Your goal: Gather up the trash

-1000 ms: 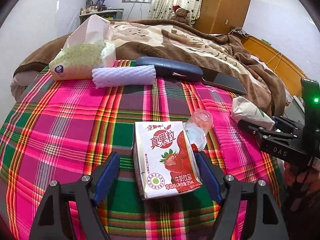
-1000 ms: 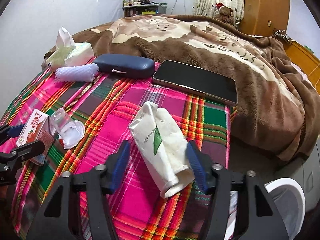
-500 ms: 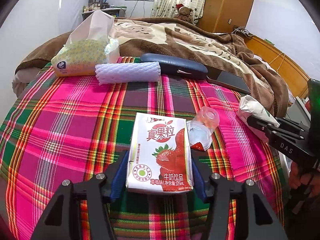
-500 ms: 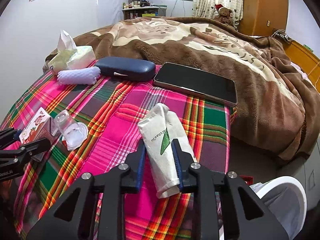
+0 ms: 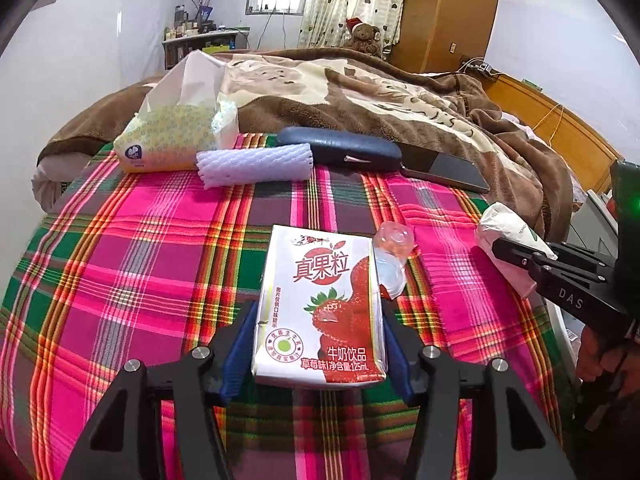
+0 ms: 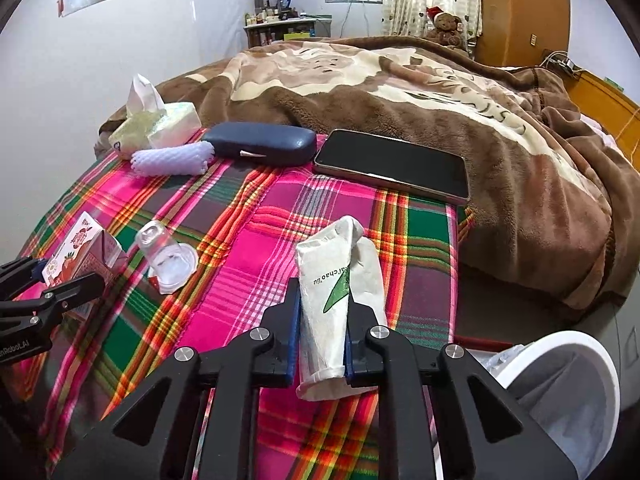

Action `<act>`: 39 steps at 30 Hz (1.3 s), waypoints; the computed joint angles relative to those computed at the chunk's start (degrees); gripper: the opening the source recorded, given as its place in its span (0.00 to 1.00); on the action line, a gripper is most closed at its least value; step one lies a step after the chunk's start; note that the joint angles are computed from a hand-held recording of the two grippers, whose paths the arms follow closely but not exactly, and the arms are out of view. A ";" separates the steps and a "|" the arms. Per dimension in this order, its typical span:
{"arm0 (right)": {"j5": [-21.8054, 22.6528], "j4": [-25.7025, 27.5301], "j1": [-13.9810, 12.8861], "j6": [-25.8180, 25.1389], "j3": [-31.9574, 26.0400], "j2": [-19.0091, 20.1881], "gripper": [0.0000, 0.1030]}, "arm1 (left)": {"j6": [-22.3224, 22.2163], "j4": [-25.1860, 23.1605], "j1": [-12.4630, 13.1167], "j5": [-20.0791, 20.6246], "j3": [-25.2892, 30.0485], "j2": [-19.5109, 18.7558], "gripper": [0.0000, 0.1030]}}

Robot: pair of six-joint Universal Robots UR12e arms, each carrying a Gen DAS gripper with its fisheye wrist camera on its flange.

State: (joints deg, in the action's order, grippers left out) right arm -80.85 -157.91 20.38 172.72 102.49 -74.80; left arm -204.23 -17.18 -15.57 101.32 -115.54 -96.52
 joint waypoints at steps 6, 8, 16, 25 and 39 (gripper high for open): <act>0.31 -1.19 0.03 0.66 0.87 -0.92 0.15 | 0.37 0.26 -1.06 1.34 -0.17 0.87 0.56; 0.72 -1.48 -0.02 1.03 1.16 -1.24 0.15 | 0.34 0.29 -1.45 1.64 -0.27 1.26 0.56; 1.76 -3.12 -0.09 2.13 2.76 -2.82 0.15 | 0.97 1.09 -2.92 3.05 -0.84 2.98 0.56; 2.36 -4.55 -0.67 2.97 5.00 -5.37 0.15 | 2.35 2.39 -5.37 4.11 -0.72 4.16 0.56; 0.99 -8.84 -2.75 5.06 9.64 -10.27 0.15 | 5.76 3.89 -10.26 4.35 1.83 3.45 0.56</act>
